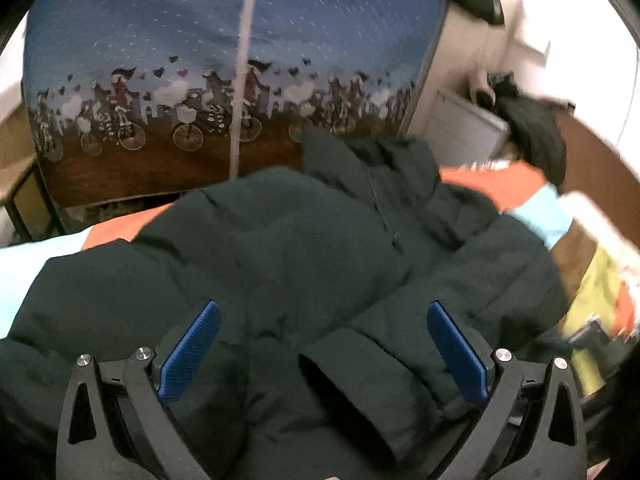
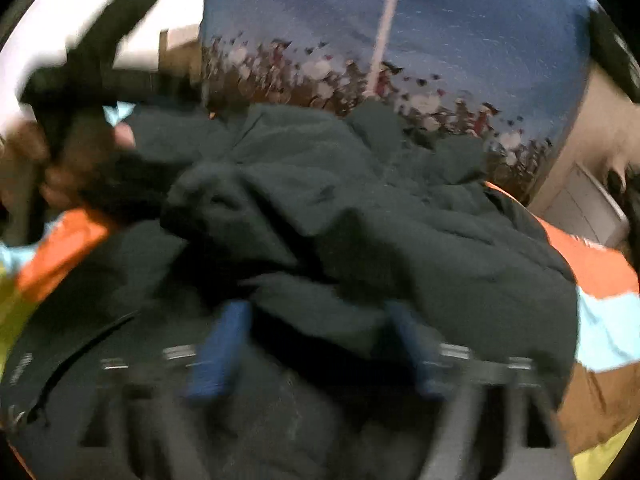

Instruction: Fold large clothes

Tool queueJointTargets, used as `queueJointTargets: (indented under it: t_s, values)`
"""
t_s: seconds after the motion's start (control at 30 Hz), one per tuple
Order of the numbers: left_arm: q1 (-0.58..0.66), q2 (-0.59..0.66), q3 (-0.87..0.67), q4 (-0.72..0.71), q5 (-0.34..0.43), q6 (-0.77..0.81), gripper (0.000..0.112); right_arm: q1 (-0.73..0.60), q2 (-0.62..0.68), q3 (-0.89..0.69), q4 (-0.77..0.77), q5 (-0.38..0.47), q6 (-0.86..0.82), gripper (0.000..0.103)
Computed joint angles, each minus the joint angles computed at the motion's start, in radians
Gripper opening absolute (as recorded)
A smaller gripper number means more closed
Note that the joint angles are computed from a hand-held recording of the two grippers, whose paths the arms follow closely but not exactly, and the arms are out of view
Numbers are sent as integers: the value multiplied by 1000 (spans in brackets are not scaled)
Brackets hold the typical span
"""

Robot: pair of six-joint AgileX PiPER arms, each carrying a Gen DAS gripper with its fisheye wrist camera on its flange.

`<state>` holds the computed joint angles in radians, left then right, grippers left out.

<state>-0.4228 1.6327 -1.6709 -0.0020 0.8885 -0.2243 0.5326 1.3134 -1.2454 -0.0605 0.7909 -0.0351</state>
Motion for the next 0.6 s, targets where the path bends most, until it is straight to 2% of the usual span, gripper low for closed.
queueJointTargets:
  t_s: [0.1, 0.13, 0.27, 0.37, 0.4, 0.43, 0.6]
  values:
    - [-74, 7, 69, 145, -27, -56, 102, -127, -69, 2, 99, 23, -97, 90]
    - [-100, 12, 92, 203, -28, -83, 102, -168, -88, 5, 88, 19, -86, 90]
    - [-166, 21, 187, 357, -50, -169, 102, -257, -42, -27, -120, -4, 109, 90]
    - [-184, 48, 208, 403, -44, -224, 102, -363, 73, -79, -104, -13, 171, 84]
    - [-186, 58, 213, 403, -45, -248, 102, -394, 110, -89, -77, -20, 161, 80]
    - [-181, 61, 214, 393, -45, -253, 102, -411, 140, -92, -65, -22, 154, 80]
    - [-188, 100, 212, 404, -44, -300, 102, -370, 189, -25, -164, -89, 207, 80]
